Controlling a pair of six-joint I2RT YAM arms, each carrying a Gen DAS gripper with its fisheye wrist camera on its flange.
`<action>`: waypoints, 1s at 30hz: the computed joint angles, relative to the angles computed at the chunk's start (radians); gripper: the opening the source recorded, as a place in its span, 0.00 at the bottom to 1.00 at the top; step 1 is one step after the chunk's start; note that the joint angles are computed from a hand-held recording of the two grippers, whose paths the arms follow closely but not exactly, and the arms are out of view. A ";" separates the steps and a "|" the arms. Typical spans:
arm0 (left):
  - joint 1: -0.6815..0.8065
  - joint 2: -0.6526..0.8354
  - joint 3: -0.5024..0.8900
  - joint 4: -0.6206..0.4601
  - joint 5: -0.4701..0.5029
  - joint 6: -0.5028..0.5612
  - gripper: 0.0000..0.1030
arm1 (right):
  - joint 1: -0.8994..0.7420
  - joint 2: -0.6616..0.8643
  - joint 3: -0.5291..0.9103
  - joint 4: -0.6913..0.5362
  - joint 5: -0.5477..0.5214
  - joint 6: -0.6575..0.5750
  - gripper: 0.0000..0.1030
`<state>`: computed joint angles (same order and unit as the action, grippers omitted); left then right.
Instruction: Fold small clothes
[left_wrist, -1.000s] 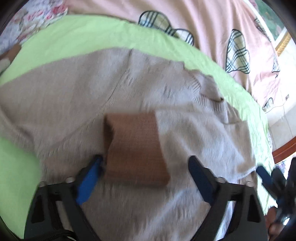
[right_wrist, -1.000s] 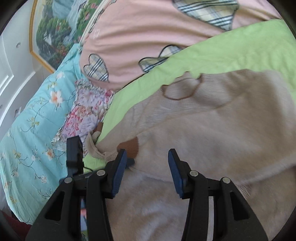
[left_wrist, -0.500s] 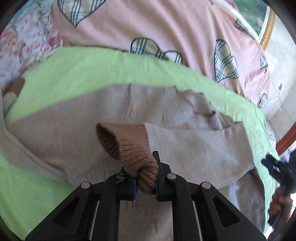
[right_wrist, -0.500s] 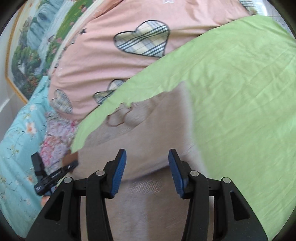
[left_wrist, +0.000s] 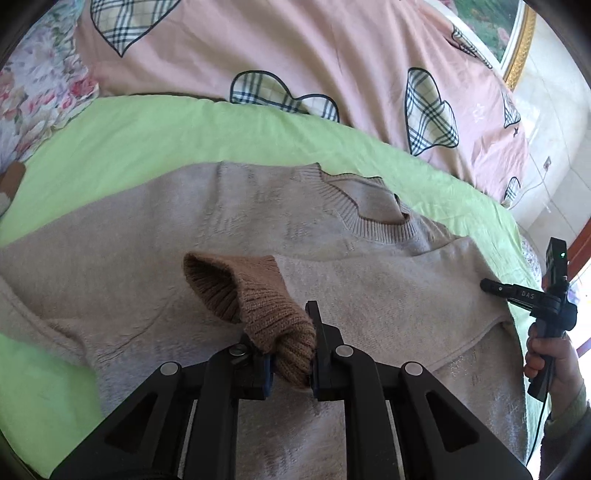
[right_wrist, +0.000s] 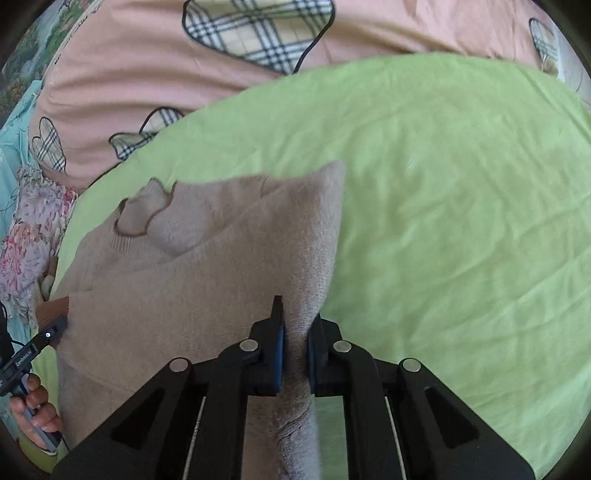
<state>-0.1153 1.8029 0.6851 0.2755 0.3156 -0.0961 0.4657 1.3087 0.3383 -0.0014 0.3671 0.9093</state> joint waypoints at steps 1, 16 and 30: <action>-0.007 0.015 0.004 0.007 -0.018 0.000 0.14 | -0.011 0.004 -0.012 0.012 -0.015 -0.006 0.10; 0.264 -0.142 -0.160 -0.026 0.096 0.084 0.23 | 0.411 -0.083 0.015 -0.196 0.298 0.445 0.30; 0.634 -0.088 0.043 -0.192 0.102 0.155 0.73 | 0.725 0.321 0.177 0.079 0.268 0.587 0.44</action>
